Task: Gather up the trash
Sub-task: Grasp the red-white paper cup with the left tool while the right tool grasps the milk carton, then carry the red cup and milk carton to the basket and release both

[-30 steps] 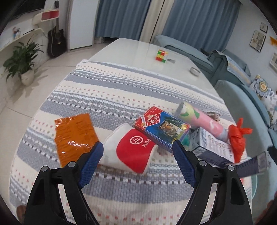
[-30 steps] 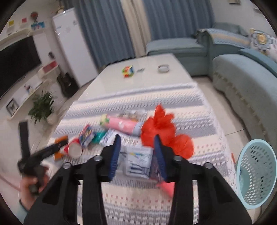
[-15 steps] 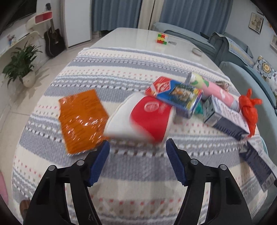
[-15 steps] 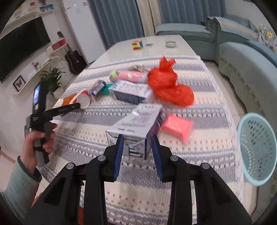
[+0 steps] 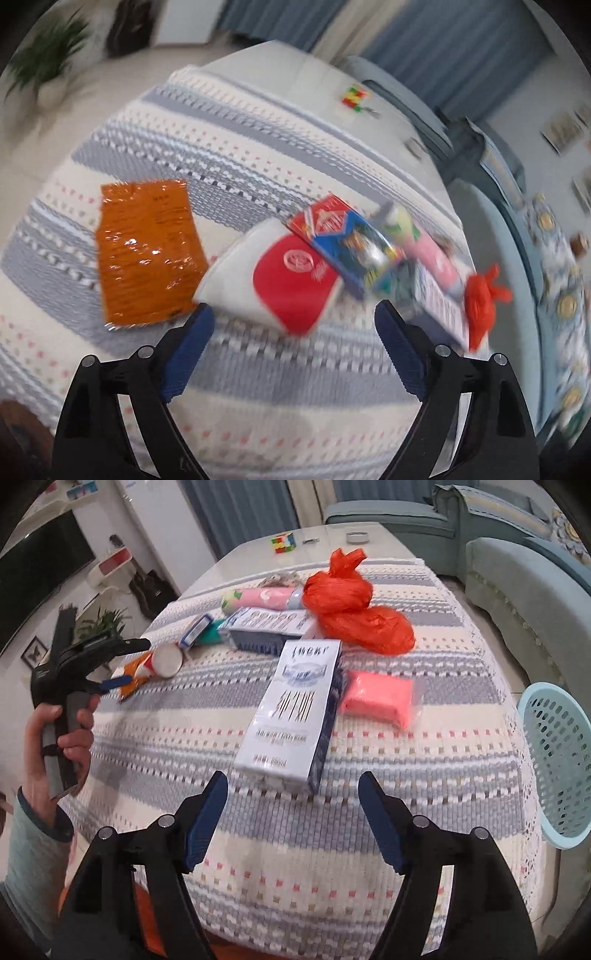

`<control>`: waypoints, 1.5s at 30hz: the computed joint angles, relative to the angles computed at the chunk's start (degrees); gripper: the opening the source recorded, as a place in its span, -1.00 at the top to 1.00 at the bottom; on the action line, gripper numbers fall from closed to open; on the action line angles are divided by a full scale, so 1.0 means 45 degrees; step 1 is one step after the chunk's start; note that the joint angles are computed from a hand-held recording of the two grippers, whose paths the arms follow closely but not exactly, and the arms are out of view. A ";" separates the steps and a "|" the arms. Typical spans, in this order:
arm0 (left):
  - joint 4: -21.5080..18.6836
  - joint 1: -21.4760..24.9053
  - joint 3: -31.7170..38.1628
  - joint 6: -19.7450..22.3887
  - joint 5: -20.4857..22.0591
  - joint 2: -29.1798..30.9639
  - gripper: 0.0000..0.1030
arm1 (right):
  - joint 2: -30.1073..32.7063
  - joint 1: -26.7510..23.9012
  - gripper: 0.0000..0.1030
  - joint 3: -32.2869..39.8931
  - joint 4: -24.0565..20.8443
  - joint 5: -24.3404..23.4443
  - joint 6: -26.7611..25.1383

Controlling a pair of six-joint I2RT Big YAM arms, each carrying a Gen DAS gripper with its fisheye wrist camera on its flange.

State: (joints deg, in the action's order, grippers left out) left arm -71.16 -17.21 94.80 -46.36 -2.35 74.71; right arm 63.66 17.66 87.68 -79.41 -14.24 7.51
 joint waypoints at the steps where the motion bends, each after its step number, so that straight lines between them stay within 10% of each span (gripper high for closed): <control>1: -0.0223 0.0024 0.0294 -0.0139 -0.0258 0.0342 -0.67 | 0.0141 0.0013 -0.35 0.0112 0.0088 0.0035 0.0087; 10: -0.1408 -0.0332 0.1658 0.0445 -0.2304 0.2074 -0.57 | 0.1898 0.0605 -0.46 0.1178 0.0473 0.0836 0.1588; 14: -0.1352 -0.0495 0.1454 0.1134 -0.2674 0.1933 -0.06 | 0.2527 0.0909 -0.50 0.1449 0.0347 0.1303 0.1839; 23: -0.0288 -0.1227 -0.0491 0.1645 -0.2796 0.0028 -0.05 | 0.2574 0.1916 -0.50 0.1237 0.0328 0.3099 0.1722; 28: 0.0142 -0.2100 -0.0786 0.2116 -0.3417 -0.0718 -0.05 | 0.2548 0.1968 0.01 0.1202 0.0267 0.3535 0.1658; 45: 0.0763 -0.5759 0.5052 0.4511 -0.4801 0.2250 -0.05 | 0.0151 -0.2174 0.02 0.1541 0.2201 0.1932 0.1311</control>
State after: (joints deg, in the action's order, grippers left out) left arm -67.73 -43.13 117.53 -26.06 -23.95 84.84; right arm 64.34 7.87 94.61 -69.50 -5.55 13.41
